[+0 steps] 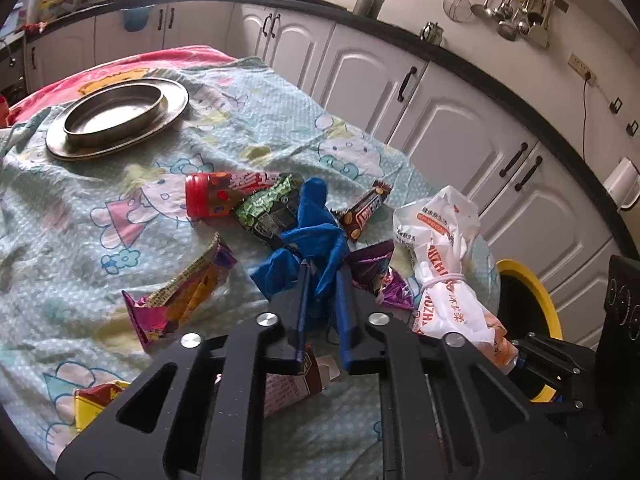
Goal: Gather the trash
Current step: 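Grasp the blue glove with the left tool while the right tool grasps the white-orange plastic bag, then lift the blue glove and white-orange bag and carry both over the yellow bin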
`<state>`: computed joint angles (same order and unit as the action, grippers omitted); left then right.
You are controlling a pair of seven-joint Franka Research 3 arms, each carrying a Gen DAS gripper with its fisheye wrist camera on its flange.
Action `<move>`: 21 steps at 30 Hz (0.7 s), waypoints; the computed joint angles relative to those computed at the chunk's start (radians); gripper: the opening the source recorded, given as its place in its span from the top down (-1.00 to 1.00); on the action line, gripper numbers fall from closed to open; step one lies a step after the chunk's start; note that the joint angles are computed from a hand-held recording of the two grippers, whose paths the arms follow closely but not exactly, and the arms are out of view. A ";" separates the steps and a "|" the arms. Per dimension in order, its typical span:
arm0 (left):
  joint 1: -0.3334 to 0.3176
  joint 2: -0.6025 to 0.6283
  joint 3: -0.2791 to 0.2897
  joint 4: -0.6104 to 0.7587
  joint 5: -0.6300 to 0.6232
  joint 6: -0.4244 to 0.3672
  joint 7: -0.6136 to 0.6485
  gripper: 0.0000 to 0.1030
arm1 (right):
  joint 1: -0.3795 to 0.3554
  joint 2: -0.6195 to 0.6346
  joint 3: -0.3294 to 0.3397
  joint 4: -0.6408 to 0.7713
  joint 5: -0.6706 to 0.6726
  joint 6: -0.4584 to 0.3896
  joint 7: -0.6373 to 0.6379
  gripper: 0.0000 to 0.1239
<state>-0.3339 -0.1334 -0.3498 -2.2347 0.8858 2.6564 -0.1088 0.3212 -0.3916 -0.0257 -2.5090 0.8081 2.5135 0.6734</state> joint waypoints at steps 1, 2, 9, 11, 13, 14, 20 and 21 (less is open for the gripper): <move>0.001 -0.009 -0.002 -0.004 0.012 0.001 -0.013 0.91 | 0.001 -0.002 -0.001 -0.001 0.002 0.003 -0.003 0.35; 0.004 -0.021 -0.005 -0.010 0.028 0.003 -0.031 0.94 | 0.003 -0.008 -0.004 -0.003 0.008 0.004 -0.010 0.35; 0.014 -0.054 -0.021 -0.009 0.056 0.000 -0.053 0.98 | 0.011 -0.042 -0.018 -0.014 0.040 0.025 -0.055 0.36; 0.016 -0.061 -0.027 -0.007 0.067 0.001 -0.060 0.98 | 0.011 -0.053 -0.021 -0.018 0.046 0.029 -0.062 0.36; 0.015 -0.067 -0.032 -0.004 0.073 -0.003 -0.060 0.98 | 0.012 -0.062 -0.024 -0.020 0.053 0.033 -0.067 0.36; 0.015 -0.070 -0.035 -0.001 0.077 -0.002 -0.060 0.98 | 0.012 -0.068 -0.027 -0.022 0.056 0.034 -0.071 0.36; 0.013 -0.080 -0.049 0.019 0.100 -0.008 -0.056 0.98 | 0.010 -0.097 -0.044 -0.021 0.079 0.036 -0.085 0.36; 0.011 -0.080 -0.053 0.024 0.104 -0.012 -0.056 0.98 | 0.009 -0.103 -0.046 -0.022 0.084 0.038 -0.088 0.36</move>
<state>-0.3225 -0.2131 -0.4025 -2.2105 0.9902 2.6448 -0.1647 0.3305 -0.4943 -0.0718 -2.5313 0.8917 2.5519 0.5854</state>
